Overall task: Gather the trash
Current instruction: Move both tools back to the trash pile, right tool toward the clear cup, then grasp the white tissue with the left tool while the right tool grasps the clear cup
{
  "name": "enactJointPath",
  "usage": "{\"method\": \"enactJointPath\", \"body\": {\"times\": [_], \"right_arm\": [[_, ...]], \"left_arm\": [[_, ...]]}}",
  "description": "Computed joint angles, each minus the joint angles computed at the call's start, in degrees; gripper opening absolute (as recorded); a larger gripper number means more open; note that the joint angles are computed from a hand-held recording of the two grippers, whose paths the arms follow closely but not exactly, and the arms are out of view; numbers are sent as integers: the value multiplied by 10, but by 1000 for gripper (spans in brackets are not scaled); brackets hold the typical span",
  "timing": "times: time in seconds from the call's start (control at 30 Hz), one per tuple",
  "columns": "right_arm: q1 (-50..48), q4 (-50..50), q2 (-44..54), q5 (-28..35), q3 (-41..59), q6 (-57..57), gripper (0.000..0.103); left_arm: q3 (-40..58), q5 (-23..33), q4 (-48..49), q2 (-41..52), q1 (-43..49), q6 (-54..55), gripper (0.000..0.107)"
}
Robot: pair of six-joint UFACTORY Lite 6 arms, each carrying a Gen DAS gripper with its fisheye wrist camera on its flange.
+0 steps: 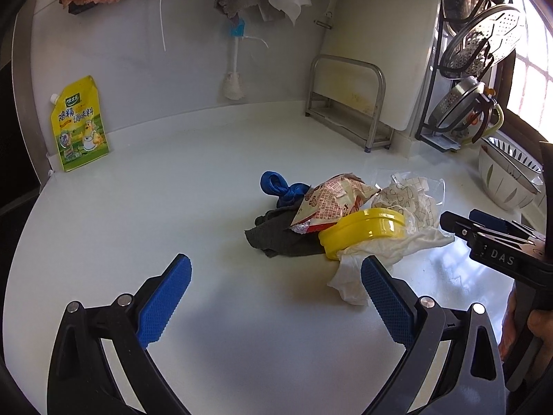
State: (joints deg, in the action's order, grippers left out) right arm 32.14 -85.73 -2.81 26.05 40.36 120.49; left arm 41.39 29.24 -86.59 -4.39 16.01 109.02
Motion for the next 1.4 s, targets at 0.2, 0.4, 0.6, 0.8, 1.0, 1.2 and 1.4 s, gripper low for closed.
{"method": "enactJointPath", "body": {"times": [0.2,0.4,0.6,0.8,1.0,1.2,1.4], "right_arm": [[-26,-32,55,-39,45,7,71],[-32,-43,110,-59,101,-8,51],[-24,-80,113,-64,98,17,10],[3,-96,60,-26,50,58,4],[38,-63,-18,27,-16,60,4],[62,-14,-111,47,-88,53,4],[78,23,-183,64,-136,39,4]], "left_arm": [[1,1,-5,0,5,-1,97],[-4,-11,-15,-4,-1,9,97],[-1,-21,-26,-1,-4,15,97],[-7,-22,-25,-9,-8,14,97],[-31,-24,0,-35,-19,-14,97],[-44,-64,16,-40,-68,-56,97],[-36,-127,24,-22,-140,-107,96]]}}
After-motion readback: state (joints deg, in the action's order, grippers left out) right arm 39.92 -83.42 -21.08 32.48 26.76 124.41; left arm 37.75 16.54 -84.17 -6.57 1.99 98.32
